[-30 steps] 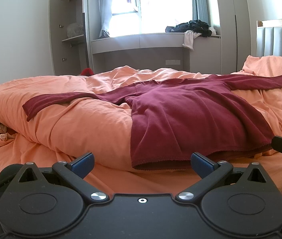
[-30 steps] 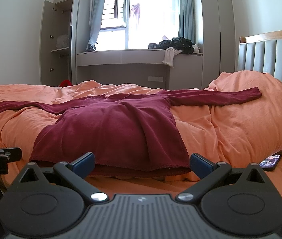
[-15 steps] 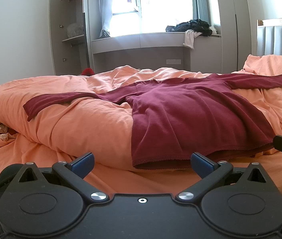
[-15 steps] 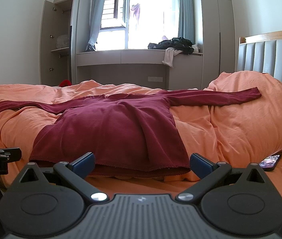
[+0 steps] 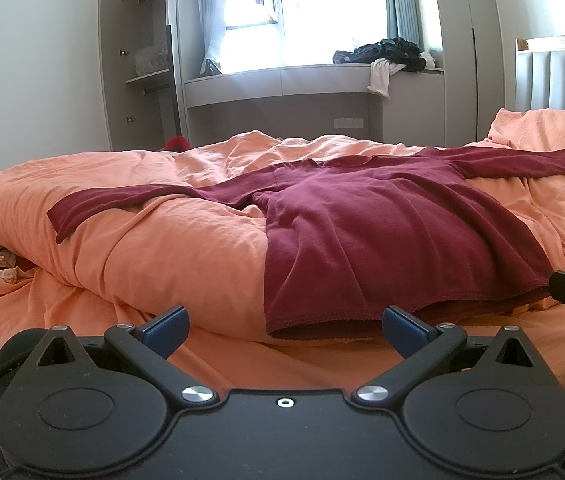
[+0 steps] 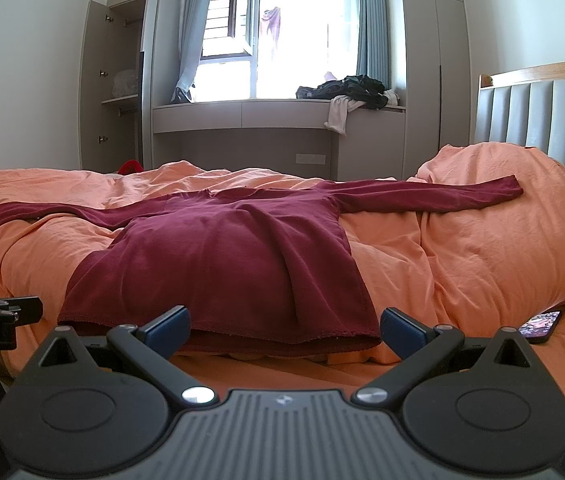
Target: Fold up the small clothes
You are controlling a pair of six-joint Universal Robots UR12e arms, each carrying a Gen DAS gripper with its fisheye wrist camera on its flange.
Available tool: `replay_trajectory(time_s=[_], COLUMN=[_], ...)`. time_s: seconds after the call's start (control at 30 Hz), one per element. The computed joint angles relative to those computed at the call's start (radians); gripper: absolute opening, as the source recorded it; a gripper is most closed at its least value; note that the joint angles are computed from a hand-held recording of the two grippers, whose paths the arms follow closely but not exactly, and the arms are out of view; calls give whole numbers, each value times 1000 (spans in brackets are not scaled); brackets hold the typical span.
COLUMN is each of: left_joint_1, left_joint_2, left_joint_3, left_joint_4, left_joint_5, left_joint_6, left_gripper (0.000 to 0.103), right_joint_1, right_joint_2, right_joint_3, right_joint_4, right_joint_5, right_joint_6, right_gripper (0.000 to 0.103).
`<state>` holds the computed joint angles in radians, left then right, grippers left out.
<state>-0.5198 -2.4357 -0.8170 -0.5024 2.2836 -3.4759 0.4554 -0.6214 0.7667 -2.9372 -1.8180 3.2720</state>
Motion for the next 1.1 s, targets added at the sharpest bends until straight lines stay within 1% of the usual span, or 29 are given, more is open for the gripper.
replay_trajectory(time_s=[0.67, 0.83, 0.97, 1.03, 1.1], left_joint_1=[1, 5, 17, 24, 32], left_joint_2=[2, 3, -15, -29, -48], left_joint_3=[-4, 0, 52, 87, 130], left_joint_4=[-4, -31, -122, -152, -164], left_joint_5=[-1, -8, -46, -58, -66], left_joint_6=[-1, -10, -35, -30, -13], left_gripper=[103, 103, 103, 103, 103], right_joint_1=[-2, -3, -2, -2, -4], right_joint_2=[0, 3, 21, 36, 60], right_joint_3=[-4, -13, -58, -96, -152], right_joint_4=[7, 24, 87, 134, 192], right_joint_5=[4, 4, -9, -19, -32], right_joint_6=[-2, -2, 9, 18, 19], right_gripper=[103, 103, 103, 103, 103])
